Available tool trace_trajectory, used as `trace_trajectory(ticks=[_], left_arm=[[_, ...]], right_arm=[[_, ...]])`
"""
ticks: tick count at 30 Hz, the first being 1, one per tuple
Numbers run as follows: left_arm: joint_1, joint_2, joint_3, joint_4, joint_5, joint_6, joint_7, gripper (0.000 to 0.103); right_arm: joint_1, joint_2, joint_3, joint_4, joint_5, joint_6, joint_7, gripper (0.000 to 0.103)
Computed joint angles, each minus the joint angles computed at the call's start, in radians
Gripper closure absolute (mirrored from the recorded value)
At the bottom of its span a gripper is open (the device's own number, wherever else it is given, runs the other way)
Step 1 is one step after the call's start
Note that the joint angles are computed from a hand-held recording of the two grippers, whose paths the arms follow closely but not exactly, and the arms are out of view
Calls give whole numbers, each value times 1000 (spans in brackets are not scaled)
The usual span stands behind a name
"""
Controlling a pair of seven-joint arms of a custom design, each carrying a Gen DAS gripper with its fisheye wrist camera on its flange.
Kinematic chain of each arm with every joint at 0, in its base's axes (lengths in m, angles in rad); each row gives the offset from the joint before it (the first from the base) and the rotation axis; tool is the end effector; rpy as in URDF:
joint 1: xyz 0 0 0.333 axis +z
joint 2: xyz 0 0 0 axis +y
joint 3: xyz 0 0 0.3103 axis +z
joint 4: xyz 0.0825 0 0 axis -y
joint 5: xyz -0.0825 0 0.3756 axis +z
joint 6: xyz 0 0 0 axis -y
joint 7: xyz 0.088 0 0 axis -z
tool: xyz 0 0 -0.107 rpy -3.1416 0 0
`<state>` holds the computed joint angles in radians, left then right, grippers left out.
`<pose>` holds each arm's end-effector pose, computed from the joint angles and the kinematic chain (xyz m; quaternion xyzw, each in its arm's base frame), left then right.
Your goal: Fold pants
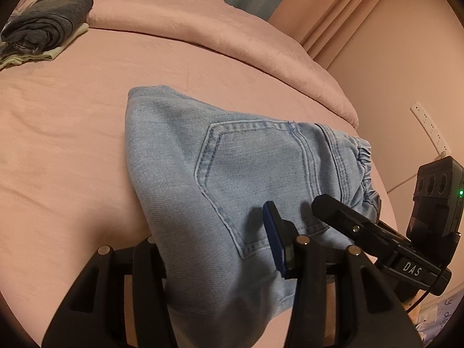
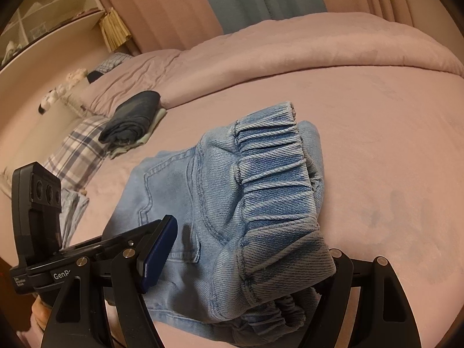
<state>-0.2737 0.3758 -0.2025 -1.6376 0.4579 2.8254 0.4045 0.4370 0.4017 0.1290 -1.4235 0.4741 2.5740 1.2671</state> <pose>0.6221 -0.3215 0.4967 -0.7500 0.5183 -0.3970 0.1061 0.6195 0.3628 0.5529 -0.7917 0.4506 -0.0482 0.4096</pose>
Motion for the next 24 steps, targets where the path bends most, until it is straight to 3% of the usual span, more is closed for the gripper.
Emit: trace_trajectory(ticks=[12,24], left_arm=[[1,-61,18,-86,39,31,-68,57],[5,-77,13,-84,49,0,-84,57]], right_arm=[[30,35,-9,58,-52,-25,28,24],[47,77,-15,123,-85,-43,50,24]])
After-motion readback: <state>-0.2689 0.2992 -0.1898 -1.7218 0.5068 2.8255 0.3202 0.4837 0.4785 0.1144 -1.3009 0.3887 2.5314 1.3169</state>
